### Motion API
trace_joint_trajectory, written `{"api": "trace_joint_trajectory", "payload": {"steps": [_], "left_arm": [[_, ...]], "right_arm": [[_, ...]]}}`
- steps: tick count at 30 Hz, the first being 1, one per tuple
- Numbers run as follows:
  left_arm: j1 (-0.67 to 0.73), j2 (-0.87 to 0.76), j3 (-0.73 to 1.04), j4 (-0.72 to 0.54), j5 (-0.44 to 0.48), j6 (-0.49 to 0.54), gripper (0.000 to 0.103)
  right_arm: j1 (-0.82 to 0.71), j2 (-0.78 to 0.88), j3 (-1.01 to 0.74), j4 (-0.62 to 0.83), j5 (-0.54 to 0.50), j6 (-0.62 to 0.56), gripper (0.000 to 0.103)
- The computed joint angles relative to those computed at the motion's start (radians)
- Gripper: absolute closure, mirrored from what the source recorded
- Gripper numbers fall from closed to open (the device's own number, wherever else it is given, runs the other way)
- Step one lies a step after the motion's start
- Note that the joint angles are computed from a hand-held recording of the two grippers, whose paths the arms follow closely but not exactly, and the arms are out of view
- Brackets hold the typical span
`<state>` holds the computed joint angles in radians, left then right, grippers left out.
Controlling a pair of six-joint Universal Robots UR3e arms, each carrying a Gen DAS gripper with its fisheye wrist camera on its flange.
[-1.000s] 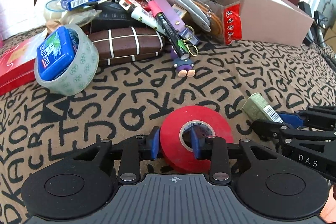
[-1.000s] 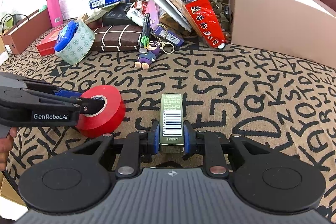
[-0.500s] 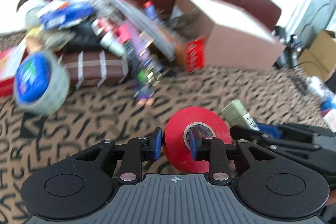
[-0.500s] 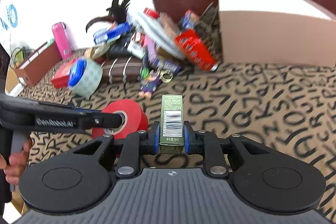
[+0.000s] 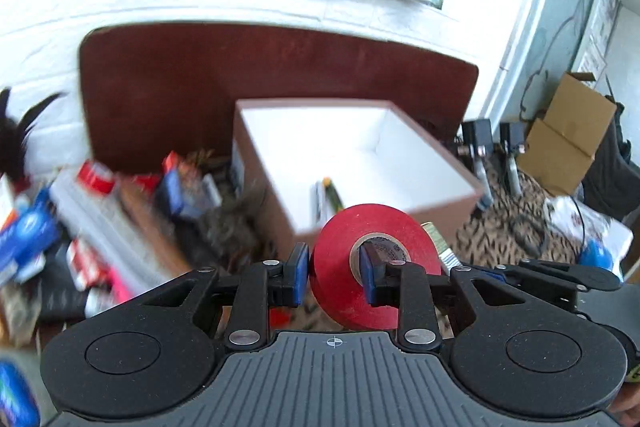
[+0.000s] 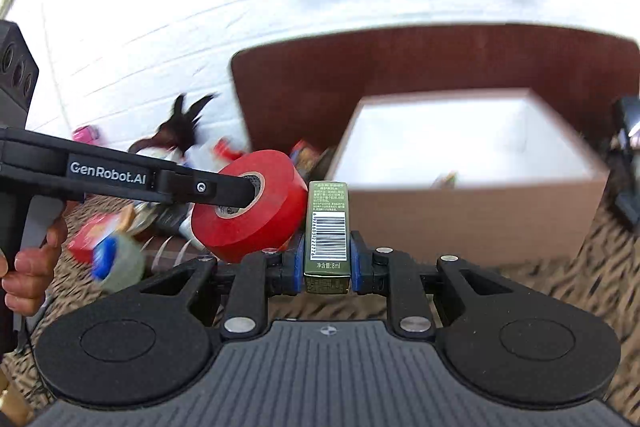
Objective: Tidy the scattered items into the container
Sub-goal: 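Carry the green box and red tape into the white box and release both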
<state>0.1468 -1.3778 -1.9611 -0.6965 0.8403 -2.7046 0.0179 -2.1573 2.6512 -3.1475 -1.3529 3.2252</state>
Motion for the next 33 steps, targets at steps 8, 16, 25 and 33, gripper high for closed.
{"api": "trace_joint_trajectory", "payload": {"steps": [8, 16, 25, 33], "left_arm": [[-0.295, -0.496, 0.477, 0.154, 0.267, -0.254, 0.077], [-0.398, -0.906, 0.983, -0.024, 0.424, -0.32, 0.077], [-0.469, -1.179, 1.382, -0.16, 0.637, -0.226, 0.077], [-0.52, -1.372, 1.719, -0.28, 0.763, -0.159, 0.044]], "right_arm": [[-0.204, 0.262, -0.28, 0.065, 0.072, -0.127, 0.078], [-0.243, 0.665, -0.587, 0.138, -0.003, -0.16, 0.078], [-0.251, 0.944, -0.868, 0.318, -0.061, -0.182, 0.078], [-0.24, 1.049, -1.027, 0.413, -0.071, -0.173, 0.078]]}}
